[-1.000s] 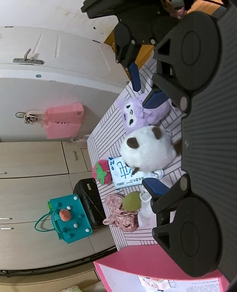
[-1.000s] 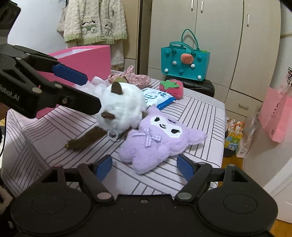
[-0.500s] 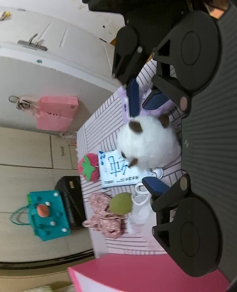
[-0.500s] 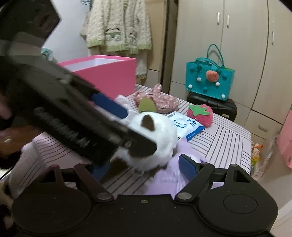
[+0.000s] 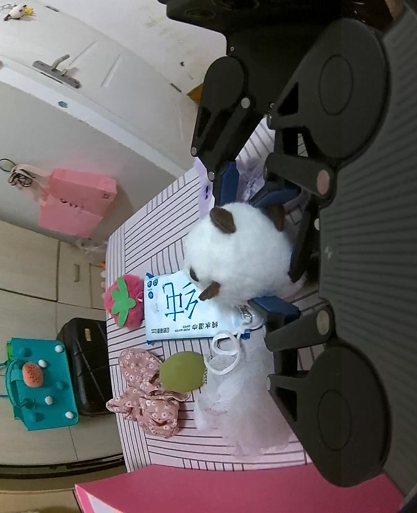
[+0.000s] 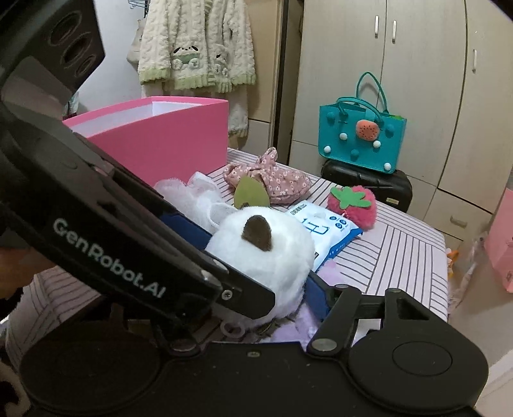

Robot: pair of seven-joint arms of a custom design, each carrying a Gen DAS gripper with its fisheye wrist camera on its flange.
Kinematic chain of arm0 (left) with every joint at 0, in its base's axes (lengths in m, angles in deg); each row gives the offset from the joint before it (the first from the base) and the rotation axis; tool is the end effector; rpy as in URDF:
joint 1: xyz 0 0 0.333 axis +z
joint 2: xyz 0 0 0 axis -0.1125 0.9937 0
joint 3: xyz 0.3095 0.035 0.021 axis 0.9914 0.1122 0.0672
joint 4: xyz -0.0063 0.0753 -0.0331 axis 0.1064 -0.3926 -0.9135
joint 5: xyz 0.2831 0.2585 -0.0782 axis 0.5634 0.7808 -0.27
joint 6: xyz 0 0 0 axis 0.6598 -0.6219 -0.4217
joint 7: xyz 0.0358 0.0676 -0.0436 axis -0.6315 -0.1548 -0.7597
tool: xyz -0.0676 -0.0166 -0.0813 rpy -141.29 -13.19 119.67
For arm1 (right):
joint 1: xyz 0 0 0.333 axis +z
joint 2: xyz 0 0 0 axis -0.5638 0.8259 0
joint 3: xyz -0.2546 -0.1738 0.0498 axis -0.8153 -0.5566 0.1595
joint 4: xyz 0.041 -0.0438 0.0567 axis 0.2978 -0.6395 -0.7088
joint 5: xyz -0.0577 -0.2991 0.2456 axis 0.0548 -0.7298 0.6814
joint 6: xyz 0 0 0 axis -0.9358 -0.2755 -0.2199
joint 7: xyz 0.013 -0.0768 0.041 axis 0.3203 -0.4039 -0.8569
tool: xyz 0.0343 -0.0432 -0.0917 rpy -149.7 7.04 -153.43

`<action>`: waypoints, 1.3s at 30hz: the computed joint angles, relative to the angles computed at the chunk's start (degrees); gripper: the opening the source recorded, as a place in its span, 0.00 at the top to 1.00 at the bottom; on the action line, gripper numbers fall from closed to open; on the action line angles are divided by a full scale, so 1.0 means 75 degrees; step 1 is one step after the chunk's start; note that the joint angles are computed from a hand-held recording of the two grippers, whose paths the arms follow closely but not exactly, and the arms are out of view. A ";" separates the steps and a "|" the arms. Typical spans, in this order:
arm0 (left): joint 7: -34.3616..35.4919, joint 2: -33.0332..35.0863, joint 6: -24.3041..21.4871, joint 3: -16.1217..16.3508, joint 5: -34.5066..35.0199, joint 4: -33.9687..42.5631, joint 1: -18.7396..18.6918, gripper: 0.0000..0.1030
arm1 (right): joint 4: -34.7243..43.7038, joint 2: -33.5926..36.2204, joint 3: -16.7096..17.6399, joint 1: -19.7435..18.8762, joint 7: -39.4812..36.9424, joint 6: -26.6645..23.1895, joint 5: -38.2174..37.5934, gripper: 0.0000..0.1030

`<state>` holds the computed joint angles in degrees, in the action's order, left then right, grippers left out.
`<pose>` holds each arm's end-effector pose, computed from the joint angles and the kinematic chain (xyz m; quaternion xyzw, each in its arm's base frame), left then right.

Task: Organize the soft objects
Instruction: 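Carry the plush cat in the left tool over the pink box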

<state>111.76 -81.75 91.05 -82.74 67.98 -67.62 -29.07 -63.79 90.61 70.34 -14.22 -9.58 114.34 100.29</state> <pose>0.4588 -0.3962 0.4766 -0.5990 0.7097 -0.3536 0.1120 0.4484 0.3945 0.4227 -0.8361 0.3120 -0.1892 0.4097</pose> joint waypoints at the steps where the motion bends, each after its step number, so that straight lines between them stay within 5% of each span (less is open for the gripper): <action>1: 0.0466 -0.0065 -0.0181 -0.0114 -0.0551 0.0026 0.0066 0.45 | 0.0016 -0.0060 0.0119 -0.0111 0.0028 -0.0140 0.0036 0.32; 3: 0.1292 -0.0216 -0.0532 -0.0243 -0.1533 0.0064 0.0134 0.45 | 0.0074 -0.0241 0.0156 -0.0113 0.0040 -0.0563 0.0284 0.32; 10: 0.3294 -0.0744 -0.1799 -0.0158 -0.4202 0.0170 0.0074 0.45 | 0.0466 -0.0823 -0.0841 0.0891 0.0845 -0.2421 0.0125 0.31; 15: 0.3723 -0.1251 -0.2301 0.0015 -0.5067 -0.0112 -0.0014 0.46 | 0.0910 -0.0944 -0.1259 0.1414 0.1070 -0.3635 0.0141 0.31; 27: 0.3382 -0.2695 -0.3018 0.0420 -0.5542 -0.0928 -0.0173 0.45 | 0.1779 -0.1018 -0.1401 0.1967 0.0754 -0.5135 0.0594 0.31; 39: 0.2530 -0.4339 -0.3204 0.0623 -0.4328 -0.1615 -0.0013 0.45 | 0.3140 -0.0487 -0.1253 0.2374 0.0053 -0.5163 0.0117 0.31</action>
<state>130.73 -114.30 67.02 -78.06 35.53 -79.74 -29.17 -40.24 86.95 60.94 3.58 -9.18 75.62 101.16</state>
